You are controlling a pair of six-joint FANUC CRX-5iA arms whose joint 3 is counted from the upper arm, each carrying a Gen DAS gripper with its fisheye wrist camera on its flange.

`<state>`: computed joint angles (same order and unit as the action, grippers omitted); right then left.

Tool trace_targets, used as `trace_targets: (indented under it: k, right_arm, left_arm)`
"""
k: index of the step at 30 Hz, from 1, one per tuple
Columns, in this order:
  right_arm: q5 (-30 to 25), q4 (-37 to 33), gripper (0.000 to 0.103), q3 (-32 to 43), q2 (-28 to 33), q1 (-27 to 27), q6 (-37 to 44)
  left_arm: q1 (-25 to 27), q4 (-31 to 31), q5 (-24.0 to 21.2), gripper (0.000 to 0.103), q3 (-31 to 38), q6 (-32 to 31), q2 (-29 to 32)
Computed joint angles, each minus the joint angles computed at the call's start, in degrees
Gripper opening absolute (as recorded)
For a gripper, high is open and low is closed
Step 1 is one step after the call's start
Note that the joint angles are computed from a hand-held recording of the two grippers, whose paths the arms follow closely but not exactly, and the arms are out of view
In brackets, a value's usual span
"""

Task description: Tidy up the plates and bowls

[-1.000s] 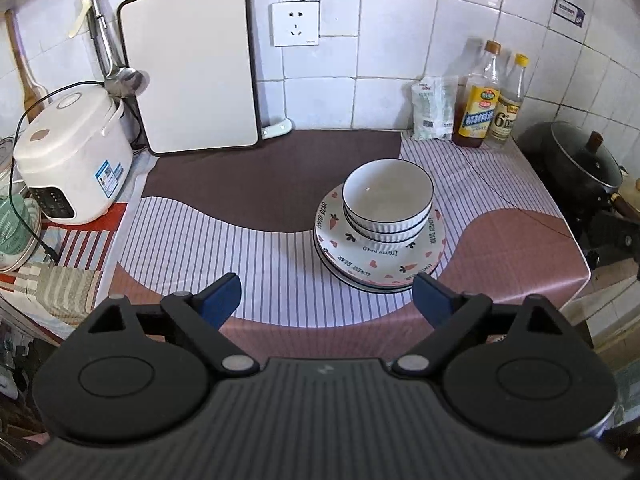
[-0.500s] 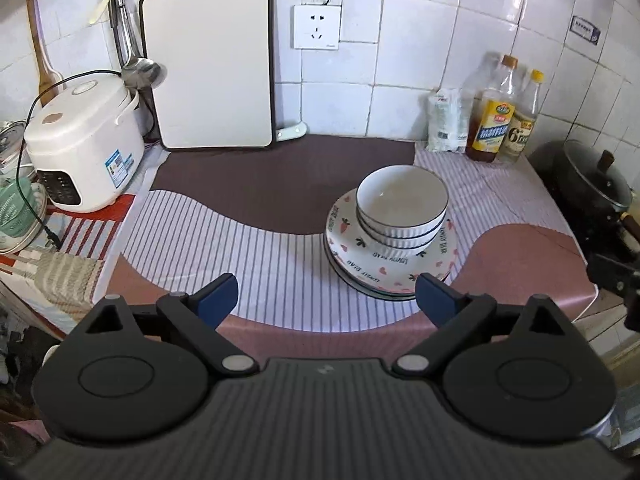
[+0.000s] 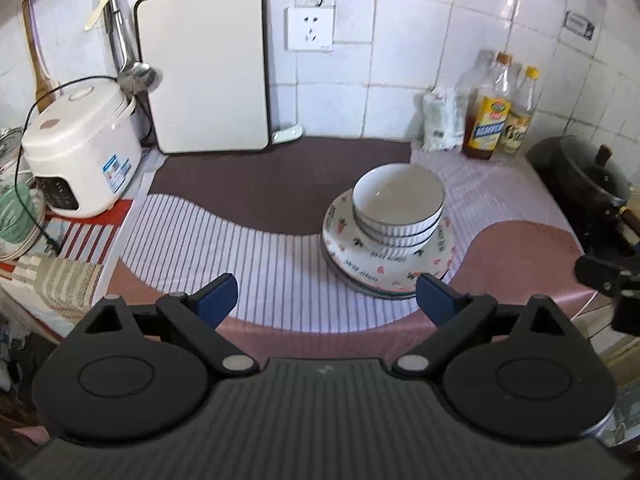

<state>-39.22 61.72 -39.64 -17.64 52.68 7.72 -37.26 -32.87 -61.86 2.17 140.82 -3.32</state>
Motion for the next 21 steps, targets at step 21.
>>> trace_targets:
  k: [21]
  right_arm:
    - [-0.02,-2.46,0.103,1.52,1.72,0.2,0.89]
  left_arm:
    - [0.05,-0.54,-0.67,0.103,-0.12,1.89,-0.33]
